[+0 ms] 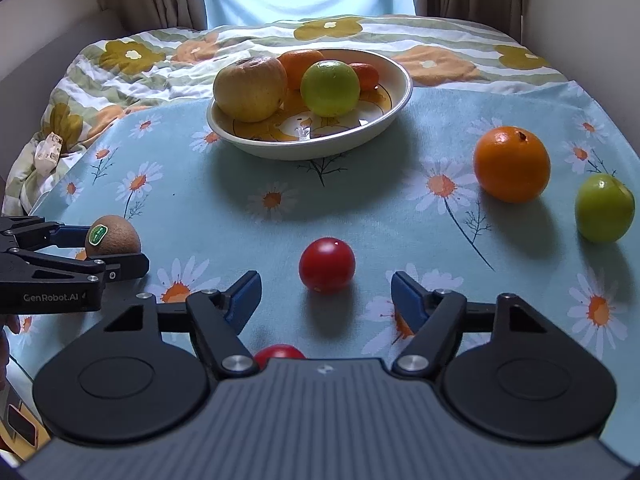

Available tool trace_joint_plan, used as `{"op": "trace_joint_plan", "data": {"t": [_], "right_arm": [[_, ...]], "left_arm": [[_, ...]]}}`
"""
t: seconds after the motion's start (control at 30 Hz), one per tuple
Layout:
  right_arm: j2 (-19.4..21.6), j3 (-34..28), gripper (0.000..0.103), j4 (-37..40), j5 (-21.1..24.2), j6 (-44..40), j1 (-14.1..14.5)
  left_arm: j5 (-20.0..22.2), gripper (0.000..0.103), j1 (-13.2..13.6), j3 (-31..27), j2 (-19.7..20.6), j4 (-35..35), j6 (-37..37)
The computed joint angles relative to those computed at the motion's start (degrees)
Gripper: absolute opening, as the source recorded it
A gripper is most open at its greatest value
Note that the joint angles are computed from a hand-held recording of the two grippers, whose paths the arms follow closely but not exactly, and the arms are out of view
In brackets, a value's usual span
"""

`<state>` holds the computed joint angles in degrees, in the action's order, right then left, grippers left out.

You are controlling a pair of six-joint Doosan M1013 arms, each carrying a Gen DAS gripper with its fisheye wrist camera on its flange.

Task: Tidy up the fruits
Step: 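Grasp the kiwi with the left tool while the right tool grasps a red tomato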

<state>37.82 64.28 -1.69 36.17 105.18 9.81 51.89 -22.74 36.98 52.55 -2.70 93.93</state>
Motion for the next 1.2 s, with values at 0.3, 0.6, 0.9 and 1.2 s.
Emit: {"op": "trace_joint_plan", "data": {"t": [0.3,0.6,0.9,1.2], "right_arm": [[0.55,-0.79,0.072,-1.54,0.62,0.48,0.24],[0.8,-0.79,0.066,-2.68,-0.43,0.63,0.42],[0.58,-0.55,0.046,-3.61,-1.82,-1.07,0.48],[-1.01,0.7,0.046,-1.98,-3.13,-2.93,0.16]], "left_arm": [[-0.9,0.071,-0.05,2.09,-1.16,-0.32,-0.71],[-2.64,0.071,-0.62,5.09,-2.75,0.94,-2.9],[-4.6,0.07,-1.18,6.92,-3.82,2.47,-4.45],[-6.73,0.07,-1.91,7.65,-4.93,4.68,-6.29]]}}
